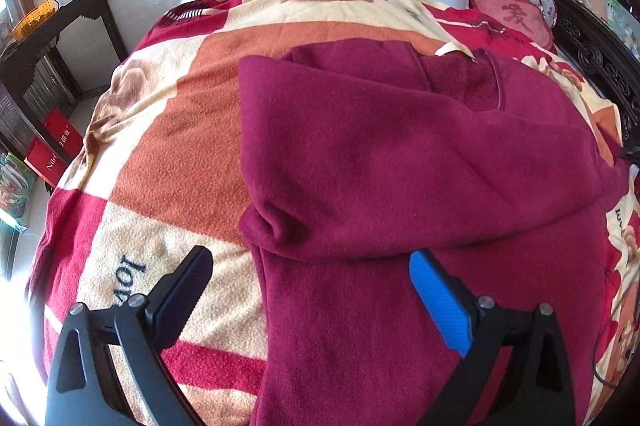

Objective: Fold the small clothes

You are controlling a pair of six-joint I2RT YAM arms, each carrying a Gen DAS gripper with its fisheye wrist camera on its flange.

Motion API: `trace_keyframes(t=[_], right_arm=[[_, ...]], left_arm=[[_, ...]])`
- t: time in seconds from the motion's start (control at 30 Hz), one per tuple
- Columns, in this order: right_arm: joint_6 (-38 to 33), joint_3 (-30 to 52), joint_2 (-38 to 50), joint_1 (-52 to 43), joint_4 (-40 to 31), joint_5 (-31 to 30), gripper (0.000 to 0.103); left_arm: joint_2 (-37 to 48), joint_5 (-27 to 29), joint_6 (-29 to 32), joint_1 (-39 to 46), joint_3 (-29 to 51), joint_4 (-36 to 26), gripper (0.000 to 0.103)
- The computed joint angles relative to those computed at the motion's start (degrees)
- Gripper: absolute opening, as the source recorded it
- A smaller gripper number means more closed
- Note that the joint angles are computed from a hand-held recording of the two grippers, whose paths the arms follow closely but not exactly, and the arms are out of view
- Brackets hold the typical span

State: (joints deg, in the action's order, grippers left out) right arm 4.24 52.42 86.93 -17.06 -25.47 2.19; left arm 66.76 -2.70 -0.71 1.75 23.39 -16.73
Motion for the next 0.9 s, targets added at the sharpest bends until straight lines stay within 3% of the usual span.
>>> trace_keyframes(t=[0.13,0.27,0.3,0.4,0.5,0.6,0.67,0.77,0.87,0.9], right_arm=[[-2.9,-7.8,-16.4,-13.5,-1.9,-8.5,0.0],[-9.4,-9.1,-17.7,-23.8,-7.8,-1.3,0.0],[-10.1,-9.4,-18.9,-26.9,-9.0,-2.0,0.005],[-10.5,-8.7,-22.7,-33.7,-13.5,-13.4,0.011],[-8.4,-6.6,-22.0,-31.6,-16.8,-23.0,0.02],[-1.9,-5.5,-16.7,-24.7,-14.2,-28.0,0.023],[3.0,-5.2,-13.8,-21.4,-10.2,-27.1,0.024],[8.1,-3.6,-7.8,-16.8,-6.8,-22.4,0.033],[7.9,-1.6,-3.0,-16.5,-8.5,-22.8,0.0],[7.3,-2.9,-5.4,-17.2,-8.1,-22.9,0.0]], left_arm=[[1.9,2.4,-1.4,0.3,0.2,0.9,0.101],[2.0,1.5,-1.2,-2.2,-0.8,1.7,0.101],[1.8,1.4,-1.2,-2.7,-1.1,1.9,0.101],[1.5,1.5,-1.7,-3.3,-1.5,1.9,0.101],[1.3,1.2,-2.0,-3.3,-1.3,1.6,0.101],[0.4,1.0,-1.7,-2.7,-1.4,1.0,0.101],[0.0,0.8,-1.2,-2.1,-1.3,0.6,0.101],[-0.4,0.8,-0.3,-0.5,-1.3,0.3,0.101],[-0.7,2.2,0.4,1.7,-1.2,0.0,0.101],[-0.8,2.5,0.6,2.2,-1.1,-0.1,0.101]])
